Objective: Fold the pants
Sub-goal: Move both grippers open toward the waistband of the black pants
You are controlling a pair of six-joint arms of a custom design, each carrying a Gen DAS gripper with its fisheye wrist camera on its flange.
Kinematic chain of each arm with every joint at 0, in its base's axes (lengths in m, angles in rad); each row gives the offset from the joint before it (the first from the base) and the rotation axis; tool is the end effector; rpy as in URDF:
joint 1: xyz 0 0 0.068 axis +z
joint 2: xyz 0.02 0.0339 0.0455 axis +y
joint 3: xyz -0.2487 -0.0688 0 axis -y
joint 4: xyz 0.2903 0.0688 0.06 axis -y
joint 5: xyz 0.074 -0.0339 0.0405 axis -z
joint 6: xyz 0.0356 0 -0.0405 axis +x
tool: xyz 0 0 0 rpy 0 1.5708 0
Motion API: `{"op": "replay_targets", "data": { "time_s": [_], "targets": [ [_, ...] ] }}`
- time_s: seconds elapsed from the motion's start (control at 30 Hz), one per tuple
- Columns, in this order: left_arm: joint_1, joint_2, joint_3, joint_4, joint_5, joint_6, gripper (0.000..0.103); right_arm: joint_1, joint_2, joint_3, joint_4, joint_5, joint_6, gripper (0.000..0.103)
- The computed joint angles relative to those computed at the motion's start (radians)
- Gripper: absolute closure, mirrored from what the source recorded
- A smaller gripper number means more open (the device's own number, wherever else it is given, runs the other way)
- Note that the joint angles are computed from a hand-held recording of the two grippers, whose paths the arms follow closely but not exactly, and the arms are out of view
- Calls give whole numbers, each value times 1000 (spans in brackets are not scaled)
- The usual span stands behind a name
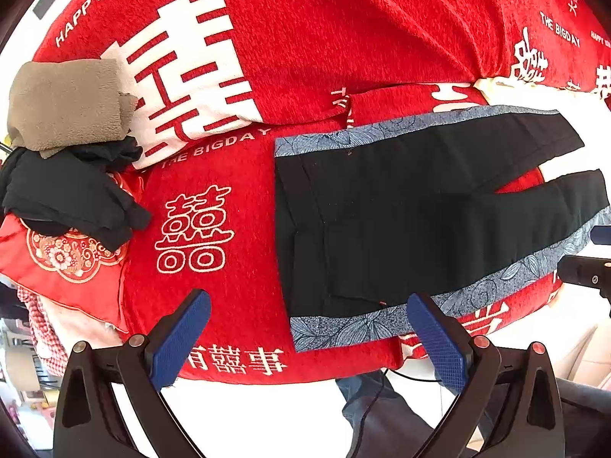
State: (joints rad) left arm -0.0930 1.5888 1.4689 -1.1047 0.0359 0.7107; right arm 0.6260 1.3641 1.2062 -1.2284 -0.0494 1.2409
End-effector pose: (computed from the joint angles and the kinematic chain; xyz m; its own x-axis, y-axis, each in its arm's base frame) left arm 0.3554 -0.0344 0.2839 -0.6414 0.7146 -0.2792 0.6905 0.6963 0.1958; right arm 0.2301 0.1685 0.2628 -0.8186 0.5741 -0.0135 0.5617 0.8054 0.1893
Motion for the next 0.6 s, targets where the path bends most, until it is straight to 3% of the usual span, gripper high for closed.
{"op": "replay_targets", "data": {
  "time_s": [0.6],
  "targets": [
    [1, 5, 7, 6, -1, -2, 0, -5, -1, 3, -14, 7, 0, 0]
  ]
}}
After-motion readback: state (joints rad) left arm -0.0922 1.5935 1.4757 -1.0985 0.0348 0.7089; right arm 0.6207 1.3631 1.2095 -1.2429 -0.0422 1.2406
